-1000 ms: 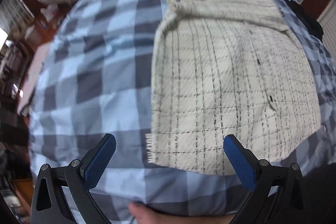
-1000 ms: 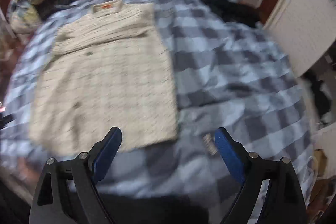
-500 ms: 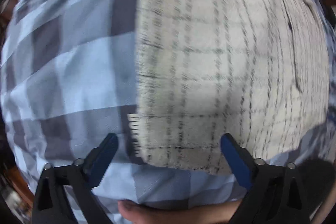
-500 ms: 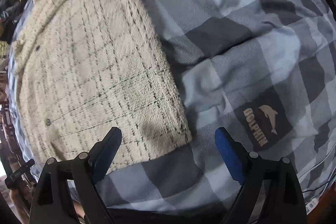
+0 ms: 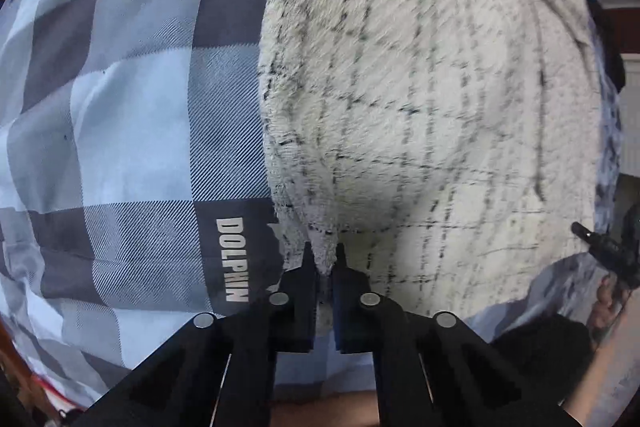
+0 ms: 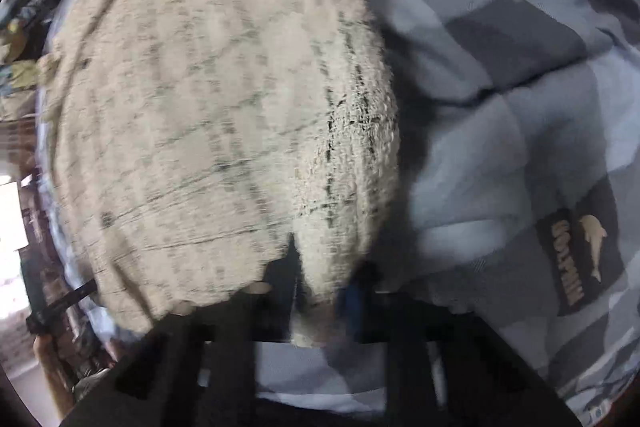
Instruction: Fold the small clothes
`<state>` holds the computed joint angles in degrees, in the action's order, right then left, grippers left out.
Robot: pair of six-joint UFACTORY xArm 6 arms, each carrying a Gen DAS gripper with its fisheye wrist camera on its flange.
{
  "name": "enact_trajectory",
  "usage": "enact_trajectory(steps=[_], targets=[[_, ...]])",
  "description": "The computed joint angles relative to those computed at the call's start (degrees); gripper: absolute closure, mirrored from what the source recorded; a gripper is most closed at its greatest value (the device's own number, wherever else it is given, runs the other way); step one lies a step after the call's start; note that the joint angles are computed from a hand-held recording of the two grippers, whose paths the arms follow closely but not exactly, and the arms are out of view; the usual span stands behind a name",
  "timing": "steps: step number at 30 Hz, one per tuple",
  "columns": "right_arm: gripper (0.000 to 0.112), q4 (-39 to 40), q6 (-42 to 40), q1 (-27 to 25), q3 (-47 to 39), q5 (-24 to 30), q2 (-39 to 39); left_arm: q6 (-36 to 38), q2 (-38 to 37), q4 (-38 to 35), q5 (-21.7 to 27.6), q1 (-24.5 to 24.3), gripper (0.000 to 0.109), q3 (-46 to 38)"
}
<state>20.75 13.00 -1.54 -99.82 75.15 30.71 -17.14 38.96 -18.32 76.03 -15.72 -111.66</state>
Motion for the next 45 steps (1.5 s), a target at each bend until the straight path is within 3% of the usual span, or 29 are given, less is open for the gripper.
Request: enact_trajectory(steps=[4,8,10,16,19,24,26,31,36,41,45], targets=[[0.105,0.9,-0.7,0.6,3.5,-4.0,-3.0,3.3,-5.7,-3.9,-6.0,-0.7,0.106,5.8],[0.106,8.9,-2.3,-1.5,10.6,-7.7,-8.9,8.1,-15.8,-16.2,-17.3,0.1,0.106,18.0],[0.106,15.4,-4.0,-2.7,14.3,-9.1,-12.5,11.1,-19.5,-21.7,-20.4,0.6,0.106,21.5],[0.107,22.8,-8.9,-1.9,18.7,-12.2,-20.1,14.1,-24.2,-26.7,-21.5,-0.2,0.107,21.6],[0.107,28.6,-17.0,-1.7,23.4,-19.1,-24.6,15.5,-26.6,-31.9,-21.5,0.8,0.107,23.5],[0.107,33.6,-21.0,-2.3,28.1,-19.1,-30.8,17.1,-34.7,-35.0,-21.3,1.4,0.107,30.1],[0.107,35.0,-21.9,-1.8,29.9,-19.3,-33.1,18.2,-35.7,-38.4,-24.2,0.1,0.107,31.8],[0.107,36.4,-23.6,-3.9,33.5,-16.5,-39.2,20.2,-44.0,-43.1,-24.9,0.6,0.107,40.2],[0.107,35.5,-23.3,-2.8,36.9,-16.5,-43.9,21.7,-48.5,-45.2,-25.8,0.0,0.107,44.6],[0.107,33.7,-19.6,-2.1,35.1,-16.4,-42.5,18.7,-45.1,-38.2,-26.5,-0.2,0.107,40.4],[0.107,30.9,-19.2,-2.5,28.8,-16.5,-38.5,17.4,-35.4,-35.2,-25.8,1.6,0.107,28.6]])
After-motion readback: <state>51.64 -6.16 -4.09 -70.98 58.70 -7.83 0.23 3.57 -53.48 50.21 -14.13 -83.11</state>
